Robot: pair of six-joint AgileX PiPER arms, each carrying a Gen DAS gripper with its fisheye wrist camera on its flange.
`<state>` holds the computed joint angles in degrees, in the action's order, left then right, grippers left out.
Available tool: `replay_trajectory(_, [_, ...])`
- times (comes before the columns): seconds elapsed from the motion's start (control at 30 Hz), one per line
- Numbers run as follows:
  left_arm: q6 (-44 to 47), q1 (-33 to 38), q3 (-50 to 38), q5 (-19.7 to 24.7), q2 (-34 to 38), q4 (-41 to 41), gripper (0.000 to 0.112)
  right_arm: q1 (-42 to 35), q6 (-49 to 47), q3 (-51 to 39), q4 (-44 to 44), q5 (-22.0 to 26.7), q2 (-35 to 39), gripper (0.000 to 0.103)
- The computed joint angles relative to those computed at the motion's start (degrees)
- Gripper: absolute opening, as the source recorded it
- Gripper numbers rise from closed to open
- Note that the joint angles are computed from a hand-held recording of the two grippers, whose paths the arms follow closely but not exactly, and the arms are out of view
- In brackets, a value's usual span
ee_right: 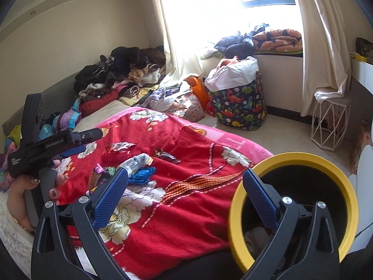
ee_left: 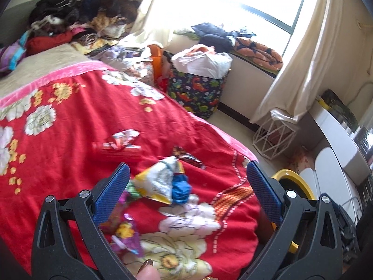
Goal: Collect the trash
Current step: 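Move both grippers back toward the candy wrappers on the bedspread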
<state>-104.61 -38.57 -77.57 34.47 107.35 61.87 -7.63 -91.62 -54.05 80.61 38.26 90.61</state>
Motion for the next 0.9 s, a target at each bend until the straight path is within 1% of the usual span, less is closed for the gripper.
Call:
replay_trajectory(0.1, [-3.71, 1.52, 3.84, -0.86, -2.16, 1.66, 0.092, 2.18, 0.37, -0.09, -0.80, -0.64, 0.50, 0.096])
replay_trajectory(0.3, [-9.44, 4.28, 10.70, -2.04, -5.95, 4.05, 0.092, 8.23, 1.81, -2.24, -3.45, -3.54, 4.17, 0.096])
replay_trajectory(0.33, [-10.05, 4.75, 11.62, -2.21, -6.41, 4.21, 0.092, 9.58, 2.85, -2.99, -4.61, -4.24, 5.10, 0.096])
replay_trajectory(0.4, [-11.01, 5.65, 13.41, -2.61, -7.27, 4.32, 0.092, 10.63, 3.60, -4.13, -5.93, -3.78, 6.55, 0.096])
replay_trajectory(0.43, [-11.26, 5.99, 14.05, -2.63, -7.60, 4.05, 0.092, 11.87, 4.18, -4.84, -6.64, -4.53, 7.40, 0.096])
replay_trajectory(0.5, [-11.72, 6.91, 15.70, -3.69, -8.36, 3.78, 0.092, 13.20, 4.53, -5.97, -7.43, -5.12, 8.70, 0.096])
replay_trajectory(0.6, [-12.90, 7.40, 17.90, -5.12, -9.02, 4.31, 0.092, 14.95, 8.69, -9.28, -10.17, -5.29, 12.12, 0.096])
replay_trajectory(0.63, [-12.73, 7.41, 18.33, -5.58, -8.99, 4.14, 0.092, 15.26, 10.37, -10.39, -10.93, -5.35, 13.26, 0.094])
replay_trajectory(0.73, [-11.13, 7.05, 18.85, -6.68, -8.20, 3.02, 0.092, 15.94, 17.29, -14.97, -15.11, -4.74, 17.18, 0.081])
replay_trajectory(0.8, [-9.15, 6.65, 18.50, -7.30, -7.03, 1.70, 0.087, 16.57, 21.86, -18.11, -17.92, -4.75, 19.85, 0.077])
replay_trajectory(0.9, [-5.53, 5.72, 16.97, -6.37, -4.77, -0.82, 0.079, 17.54, 26.36, -21.67, -20.84, -4.61, 22.70, 0.073])
